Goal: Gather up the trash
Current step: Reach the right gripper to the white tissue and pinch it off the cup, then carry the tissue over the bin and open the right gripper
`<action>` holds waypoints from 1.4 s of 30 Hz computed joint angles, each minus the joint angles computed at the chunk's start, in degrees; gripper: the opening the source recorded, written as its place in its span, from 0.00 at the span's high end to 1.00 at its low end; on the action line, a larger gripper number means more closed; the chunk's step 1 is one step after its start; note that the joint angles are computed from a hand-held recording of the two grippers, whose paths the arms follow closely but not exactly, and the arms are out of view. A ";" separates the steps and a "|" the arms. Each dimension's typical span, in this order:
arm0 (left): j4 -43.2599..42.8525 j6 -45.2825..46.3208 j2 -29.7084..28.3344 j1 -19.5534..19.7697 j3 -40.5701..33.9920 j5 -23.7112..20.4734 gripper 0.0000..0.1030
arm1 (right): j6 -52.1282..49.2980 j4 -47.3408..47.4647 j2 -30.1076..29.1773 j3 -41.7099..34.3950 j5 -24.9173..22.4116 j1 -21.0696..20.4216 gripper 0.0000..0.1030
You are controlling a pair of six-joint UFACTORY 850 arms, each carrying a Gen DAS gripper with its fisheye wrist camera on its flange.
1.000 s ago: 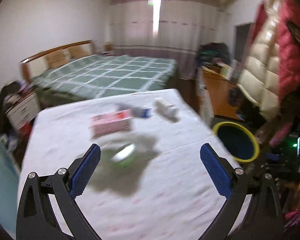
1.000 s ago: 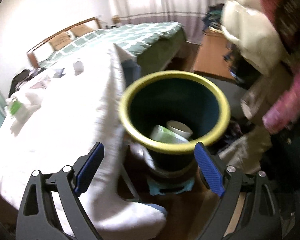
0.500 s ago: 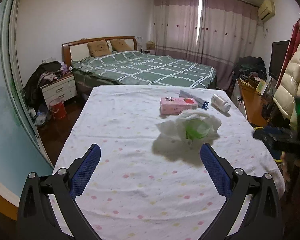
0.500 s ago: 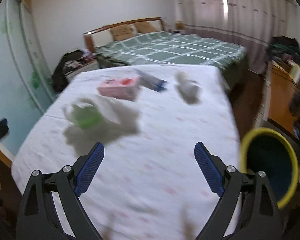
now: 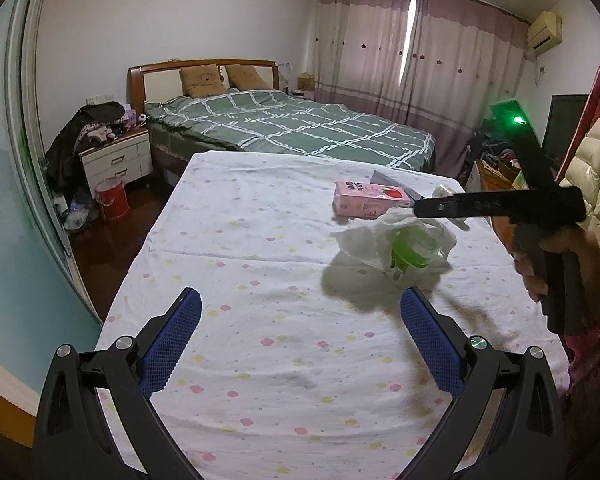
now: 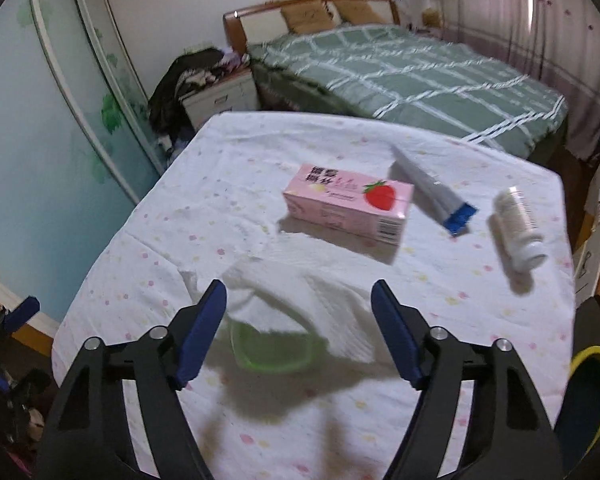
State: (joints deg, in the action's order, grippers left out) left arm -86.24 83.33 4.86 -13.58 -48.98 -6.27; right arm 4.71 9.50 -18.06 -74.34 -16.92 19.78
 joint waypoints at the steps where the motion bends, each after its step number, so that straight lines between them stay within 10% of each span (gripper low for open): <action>1: -0.22 0.13 -0.28 0.25 -0.11 -0.31 0.05 | -2.31 2.46 -1.10 -1.30 -1.41 -0.16 0.33; 16: -1.13 0.02 -1.70 2.27 0.06 -3.00 0.05 | -3.34 5.15 -6.07 -7.53 -6.55 0.03 0.89; 32: -0.07 -0.63 -1.70 0.77 -0.18 -3.14 0.05 | -4.65 7.60 3.98 -2.24 2.12 -2.37 0.90; 42: 2.38 -2.27 -2.47 -2.12 -1.48 -3.53 0.05 | 11.08 -7.72 17.51 10.27 5.98 -7.57 0.90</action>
